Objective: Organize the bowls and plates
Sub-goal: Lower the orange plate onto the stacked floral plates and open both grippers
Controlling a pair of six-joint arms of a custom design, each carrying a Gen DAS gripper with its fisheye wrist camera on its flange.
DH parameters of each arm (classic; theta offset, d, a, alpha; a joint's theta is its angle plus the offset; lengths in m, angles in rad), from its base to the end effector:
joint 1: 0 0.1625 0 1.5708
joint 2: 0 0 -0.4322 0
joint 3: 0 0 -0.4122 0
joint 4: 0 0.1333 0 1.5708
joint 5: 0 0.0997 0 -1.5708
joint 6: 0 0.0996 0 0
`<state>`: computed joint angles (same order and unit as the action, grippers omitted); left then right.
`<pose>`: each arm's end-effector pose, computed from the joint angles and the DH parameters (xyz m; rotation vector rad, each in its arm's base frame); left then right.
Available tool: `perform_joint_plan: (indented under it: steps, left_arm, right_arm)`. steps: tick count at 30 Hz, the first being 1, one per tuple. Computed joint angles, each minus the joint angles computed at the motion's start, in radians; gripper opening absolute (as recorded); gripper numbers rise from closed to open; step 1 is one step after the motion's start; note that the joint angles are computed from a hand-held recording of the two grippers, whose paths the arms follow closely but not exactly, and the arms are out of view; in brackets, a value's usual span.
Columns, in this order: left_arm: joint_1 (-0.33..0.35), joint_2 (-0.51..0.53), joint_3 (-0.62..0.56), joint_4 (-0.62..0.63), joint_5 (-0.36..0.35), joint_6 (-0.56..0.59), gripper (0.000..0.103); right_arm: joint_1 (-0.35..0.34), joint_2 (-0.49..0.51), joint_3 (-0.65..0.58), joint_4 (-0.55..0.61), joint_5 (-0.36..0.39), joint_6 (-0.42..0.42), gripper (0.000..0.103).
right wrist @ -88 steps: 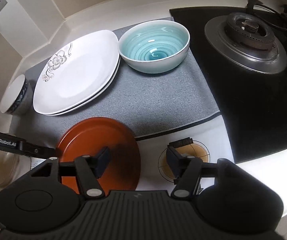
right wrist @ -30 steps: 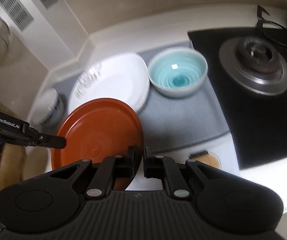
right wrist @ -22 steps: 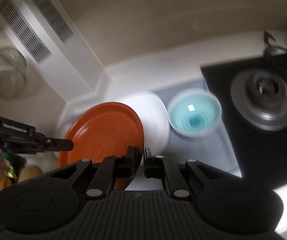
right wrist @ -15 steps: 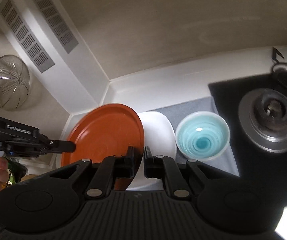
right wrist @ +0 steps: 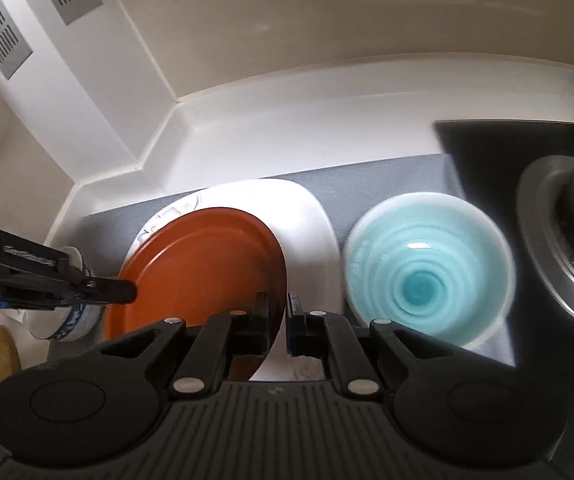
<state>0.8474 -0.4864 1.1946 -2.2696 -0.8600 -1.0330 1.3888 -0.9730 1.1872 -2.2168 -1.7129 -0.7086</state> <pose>-0.3770 -0.7265 0.0200 -0.3941 2.5550 -0.7307 -0.0236 -0.7866 0.3843 0.6846 -2.7071 0.4670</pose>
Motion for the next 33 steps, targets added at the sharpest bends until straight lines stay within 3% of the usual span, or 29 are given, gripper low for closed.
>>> perform_joint_plan:
  steps: [8, 13, 17, 19, 20, 23, 26, 29, 33]
  left_arm:
    - [0.010, 0.048, -0.069, 0.106, 0.066, 0.007, 0.006]
    - [0.010, 0.061, -0.067, 0.069, 0.096, 0.061, 0.006]
    - [0.006, 0.060, -0.063, 0.064, 0.107, 0.110, 0.006]
    - [-0.003, 0.066, -0.087, 0.126, 0.124, 0.103, 0.006]
    - [-0.010, 0.062, -0.087, 0.132, 0.131, 0.104, 0.008]
    - [-0.033, 0.029, -0.028, 0.013, 0.134, 0.163, 0.029]
    - [-0.059, -0.004, 0.026, -0.043, 0.152, 0.165, 0.044]
    - [-0.090, -0.064, 0.111, -0.061, 0.183, 0.118, 0.045]
    - [-0.131, -0.186, 0.315, -0.162, 0.263, -0.015, 0.058]
  right_arm:
    - [0.008, 0.061, -0.010, -0.071, -0.058, -0.044, 0.008]
    - [0.010, 0.073, 0.003, -0.118, -0.085, -0.109, 0.009]
    - [0.010, 0.075, -0.005, -0.106, -0.085, -0.128, 0.010]
    - [0.008, 0.077, -0.021, -0.070, -0.076, -0.117, 0.011]
    - [0.007, 0.076, -0.024, -0.055, -0.069, -0.106, 0.016]
    - [0.003, 0.069, -0.017, -0.057, -0.055, -0.087, 0.026]
    - [0.002, 0.055, -0.003, -0.070, -0.044, -0.081, 0.049]
    - [-0.001, 0.025, 0.020, -0.076, -0.014, -0.084, 0.053]
    - [-0.012, -0.051, 0.073, -0.046, 0.078, -0.097, 0.055]
